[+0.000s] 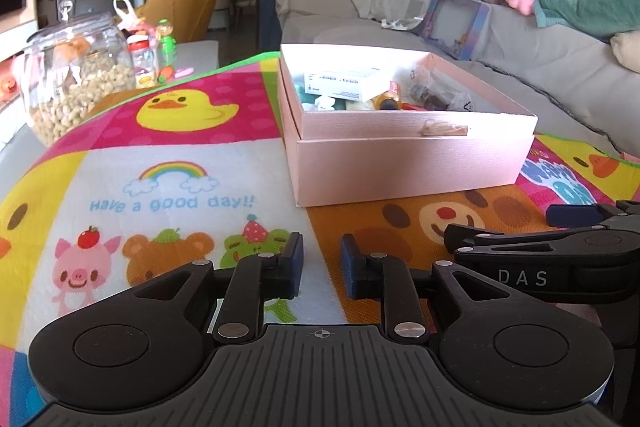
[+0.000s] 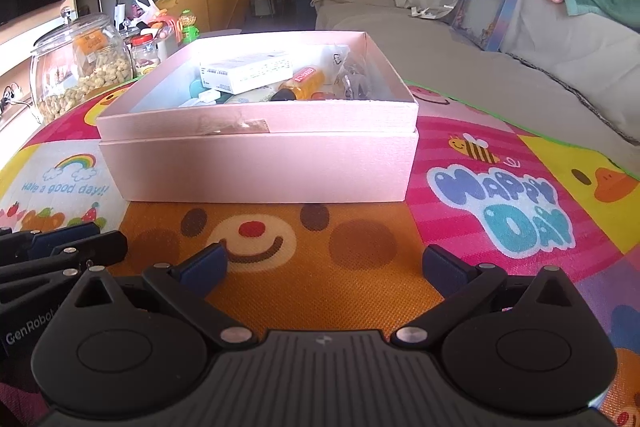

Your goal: Organize rigid objects

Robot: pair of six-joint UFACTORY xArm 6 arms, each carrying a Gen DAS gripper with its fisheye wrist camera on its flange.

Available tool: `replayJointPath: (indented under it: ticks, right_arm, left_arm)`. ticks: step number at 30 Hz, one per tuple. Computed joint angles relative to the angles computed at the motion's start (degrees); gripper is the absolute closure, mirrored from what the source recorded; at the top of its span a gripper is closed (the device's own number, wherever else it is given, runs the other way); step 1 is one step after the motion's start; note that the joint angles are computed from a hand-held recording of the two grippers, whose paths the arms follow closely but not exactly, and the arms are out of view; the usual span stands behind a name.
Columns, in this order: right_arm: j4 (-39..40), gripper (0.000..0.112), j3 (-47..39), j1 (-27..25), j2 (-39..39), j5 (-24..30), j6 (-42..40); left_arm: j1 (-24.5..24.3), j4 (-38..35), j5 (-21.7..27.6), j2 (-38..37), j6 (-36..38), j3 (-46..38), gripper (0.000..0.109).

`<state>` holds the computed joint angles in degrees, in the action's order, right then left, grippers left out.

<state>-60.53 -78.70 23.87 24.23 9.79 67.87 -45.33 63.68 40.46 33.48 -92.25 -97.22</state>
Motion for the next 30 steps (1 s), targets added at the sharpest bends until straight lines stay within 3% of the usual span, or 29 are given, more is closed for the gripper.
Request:
replayJointPath:
  ticks: [30]
  right_arm:
    - [-0.6, 0.009, 0.0, 0.0, 0.1, 0.0, 0.5]
  left_arm:
    - [0.1, 0.3, -0.1, 0.2, -0.3, -0.2, 0.085]
